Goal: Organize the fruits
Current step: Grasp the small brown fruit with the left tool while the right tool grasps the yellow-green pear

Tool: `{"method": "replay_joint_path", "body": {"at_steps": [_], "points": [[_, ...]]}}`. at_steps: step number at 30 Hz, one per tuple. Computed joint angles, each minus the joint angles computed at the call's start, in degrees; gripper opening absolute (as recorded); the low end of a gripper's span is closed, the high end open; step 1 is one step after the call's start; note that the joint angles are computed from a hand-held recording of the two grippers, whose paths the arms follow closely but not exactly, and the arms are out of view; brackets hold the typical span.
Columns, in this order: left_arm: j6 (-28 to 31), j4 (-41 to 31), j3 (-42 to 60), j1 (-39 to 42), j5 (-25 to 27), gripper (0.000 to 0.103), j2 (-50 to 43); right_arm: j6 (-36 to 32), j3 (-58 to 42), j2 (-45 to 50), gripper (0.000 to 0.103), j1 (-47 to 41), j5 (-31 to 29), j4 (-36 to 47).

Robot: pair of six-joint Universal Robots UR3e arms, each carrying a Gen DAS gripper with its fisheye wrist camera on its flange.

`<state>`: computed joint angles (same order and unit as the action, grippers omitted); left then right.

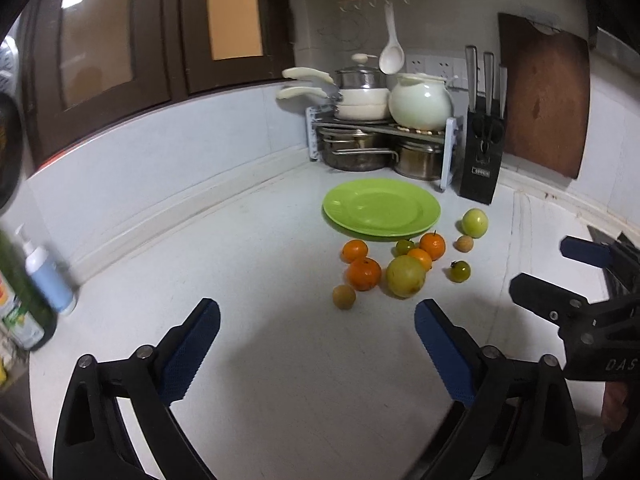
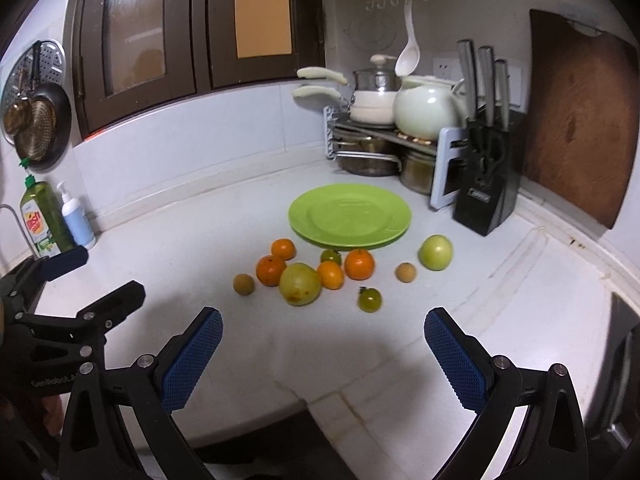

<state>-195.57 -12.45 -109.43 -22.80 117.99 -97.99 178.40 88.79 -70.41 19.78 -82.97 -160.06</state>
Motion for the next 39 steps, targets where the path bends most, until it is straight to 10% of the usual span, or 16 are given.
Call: {"method": "replay_joint_path", "body": {"at_steps": [16, 39], "points": [[17.47, 7.63, 1.9, 17.06, -26.45, 0.059, -10.92, 8.27, -28.05, 21.95, 0.074, 2.93, -0.07, 14.89], [15.36, -0.27, 12.64, 18.59, -32.04, 0.041, -21.6, 6.61, -52.43, 38.17, 0.059, 0.37, 9.04, 30.2]]}}
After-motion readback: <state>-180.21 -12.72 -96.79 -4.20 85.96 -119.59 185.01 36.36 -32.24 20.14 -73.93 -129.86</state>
